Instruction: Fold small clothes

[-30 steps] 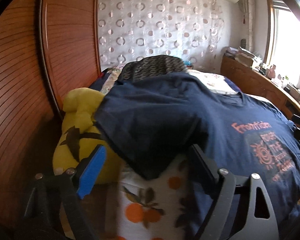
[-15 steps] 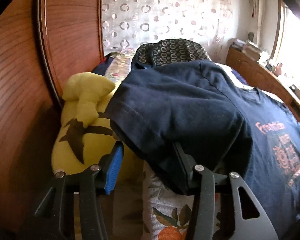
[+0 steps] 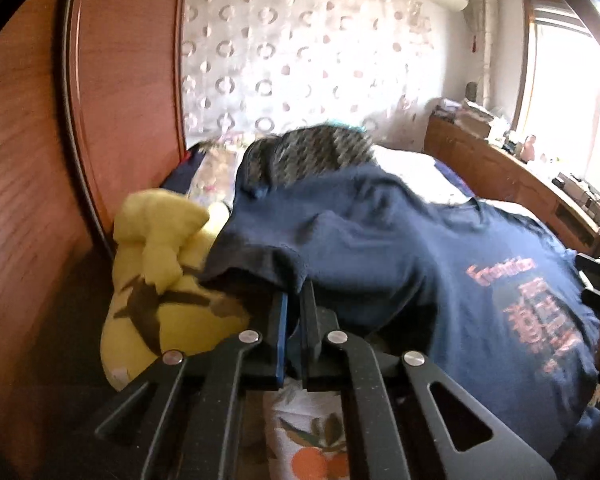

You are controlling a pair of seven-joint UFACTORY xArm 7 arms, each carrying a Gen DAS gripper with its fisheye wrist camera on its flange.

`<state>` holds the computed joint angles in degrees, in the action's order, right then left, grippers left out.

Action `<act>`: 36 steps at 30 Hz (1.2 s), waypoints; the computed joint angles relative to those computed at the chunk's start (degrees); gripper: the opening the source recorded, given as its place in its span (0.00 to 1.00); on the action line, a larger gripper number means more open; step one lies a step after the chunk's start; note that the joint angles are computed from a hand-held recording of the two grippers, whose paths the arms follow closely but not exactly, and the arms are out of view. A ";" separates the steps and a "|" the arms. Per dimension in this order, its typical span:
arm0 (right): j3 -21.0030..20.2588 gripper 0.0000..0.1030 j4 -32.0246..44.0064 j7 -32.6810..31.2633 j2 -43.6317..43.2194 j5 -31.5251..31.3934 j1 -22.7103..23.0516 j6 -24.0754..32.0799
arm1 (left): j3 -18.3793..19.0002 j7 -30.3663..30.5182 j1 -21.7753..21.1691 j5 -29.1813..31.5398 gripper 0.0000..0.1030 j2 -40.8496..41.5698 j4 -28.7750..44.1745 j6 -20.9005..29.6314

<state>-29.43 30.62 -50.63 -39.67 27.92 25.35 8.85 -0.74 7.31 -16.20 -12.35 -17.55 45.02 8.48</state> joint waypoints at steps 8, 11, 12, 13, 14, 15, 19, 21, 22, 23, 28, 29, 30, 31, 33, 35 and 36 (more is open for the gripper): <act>-0.07 1.00 -0.34 1.08 -0.73 0.21 -0.49 -1.13 | -4.98 -1.58 -0.34 5.38 0.05 2.42 9.45 3.19; -0.24 1.00 -0.94 1.63 -1.34 -0.15 -0.73 -1.95 | -7.30 -2.54 -0.60 8.03 0.05 5.12 13.67 4.15; -0.54 1.00 -0.88 1.74 -1.40 -0.35 -0.67 -2.04 | -8.66 -4.10 0.04 10.22 0.05 6.02 14.72 4.27; -0.68 1.00 -1.02 1.93 -1.49 -0.49 -0.64 -2.33 | -10.01 -6.13 0.73 12.76 0.05 6.68 15.51 4.73; -0.76 1.00 -1.28 2.19 -1.64 -0.63 -0.68 -2.63 | -10.57 -7.20 0.66 14.08 0.05 7.33 16.06 4.97; -0.78 1.00 -1.48 2.63 -1.65 -0.72 -0.68 -2.94 | -10.76 -7.81 0.21 14.62 0.05 7.68 16.15 4.92; -0.59 1.00 -2.32 4.56 -1.92 -1.25 -0.38 -4.08 | -10.39 -8.06 -2.05 14.19 0.09 7.96 15.51 5.99; -0.21 1.00 -2.83 5.50 -2.05 -1.84 -0.23 -4.55 | -10.33 -8.15 -2.75 14.00 0.17 7.52 15.00 6.67; -0.29 1.00 -2.99 5.82 -2.10 -2.18 -0.09 -4.72 | -9.95 -7.42 -3.35 13.22 0.27 6.74 14.15 6.74; -0.43 1.00 -3.14 6.17 -2.04 -2.44 0.14 -4.96 | -10.64 -8.60 -3.19 14.05 0.32 6.47 14.01 6.72; -1.24 1.00 -3.26 7.62 -1.85 -3.72 0.87 -5.23 | -10.21 -8.05 -4.27 11.65 0.59 2.90 10.24 4.96; -2.06 1.00 -2.60 7.38 -1.83 -4.08 1.12 -4.52 | -10.72 -9.32 -3.52 12.55 0.64 2.15 9.37 4.23; -1.66 1.00 -2.29 7.80 -1.38 -4.25 0.66 -4.12 | -10.47 -9.60 -3.57 12.46 0.70 1.36 8.42 3.59; -1.94 1.00 -1.76 7.62 -1.12 -4.41 0.83 -3.67 | -10.69 -10.38 -3.21 12.82 0.73 0.98 7.86 3.06; -3.36 1.00 -0.84 6.23 -1.03 -4.52 2.18 -2.53 | -10.69 -11.77 -2.43 13.37 0.74 -0.56 5.85 1.82; -4.37 1.00 0.45 4.89 -0.35 -3.99 3.59 -1.37 | -10.96 -13.39 -1.23 14.13 0.74 -2.01 4.01 0.91; -4.82 0.99 1.27 4.09 0.13 -3.57 4.62 -0.49 | -11.19 -14.40 -0.51 14.54 0.74 -2.86 2.91 0.31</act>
